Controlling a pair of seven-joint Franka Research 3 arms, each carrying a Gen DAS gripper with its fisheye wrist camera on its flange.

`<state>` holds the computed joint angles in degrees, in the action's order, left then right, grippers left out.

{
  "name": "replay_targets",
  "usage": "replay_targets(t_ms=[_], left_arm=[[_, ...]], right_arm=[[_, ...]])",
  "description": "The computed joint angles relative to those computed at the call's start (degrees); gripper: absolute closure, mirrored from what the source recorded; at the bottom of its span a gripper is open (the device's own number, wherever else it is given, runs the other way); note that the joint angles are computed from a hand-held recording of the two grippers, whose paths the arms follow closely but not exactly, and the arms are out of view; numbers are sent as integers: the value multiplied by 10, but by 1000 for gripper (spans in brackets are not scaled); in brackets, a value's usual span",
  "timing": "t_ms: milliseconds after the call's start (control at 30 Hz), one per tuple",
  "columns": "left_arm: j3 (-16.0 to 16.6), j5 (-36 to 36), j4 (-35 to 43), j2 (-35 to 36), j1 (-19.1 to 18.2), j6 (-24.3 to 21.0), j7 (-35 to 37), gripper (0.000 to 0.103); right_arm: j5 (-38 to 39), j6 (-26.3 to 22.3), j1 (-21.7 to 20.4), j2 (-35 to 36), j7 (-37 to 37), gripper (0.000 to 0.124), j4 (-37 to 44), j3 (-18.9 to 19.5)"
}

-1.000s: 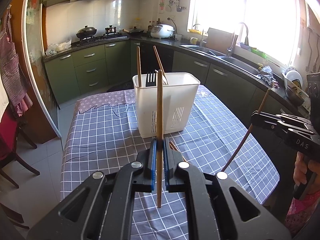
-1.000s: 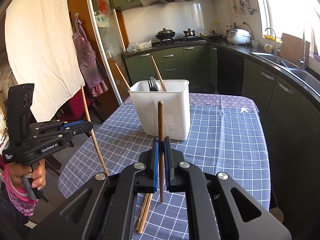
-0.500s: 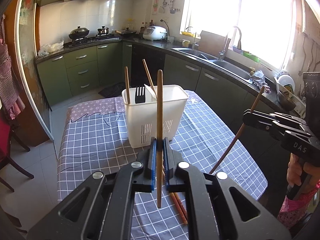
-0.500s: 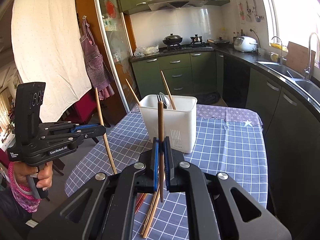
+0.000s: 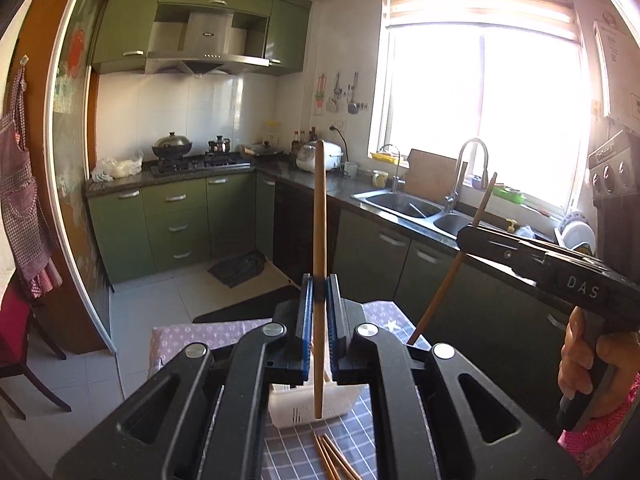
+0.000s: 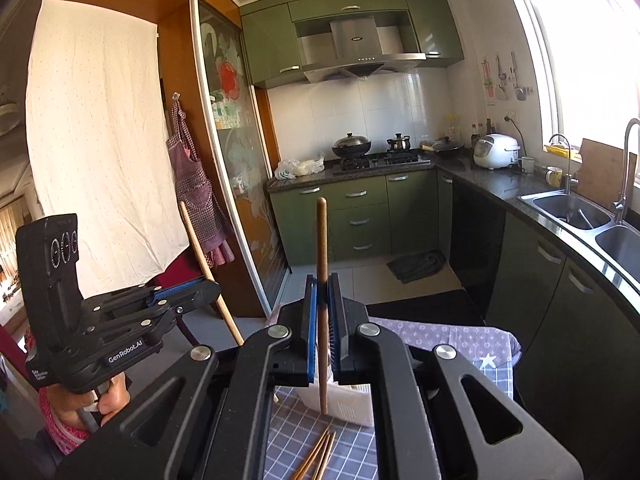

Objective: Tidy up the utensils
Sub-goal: 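Carry both chopsticks into the white holder and open both tools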

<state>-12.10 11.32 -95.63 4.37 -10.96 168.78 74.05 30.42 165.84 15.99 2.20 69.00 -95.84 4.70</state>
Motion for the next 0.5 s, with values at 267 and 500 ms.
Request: replay_targets(t_ms=[267, 500], left_arm=[[31, 119, 116, 103, -26, -33, -114, 96], [27, 105, 131, 143, -27, -69, -99, 96]], right_arm=[[-107, -38, 1, 117, 103, 118, 116, -19], [-150, -59, 3, 163, 134, 118, 118, -21]])
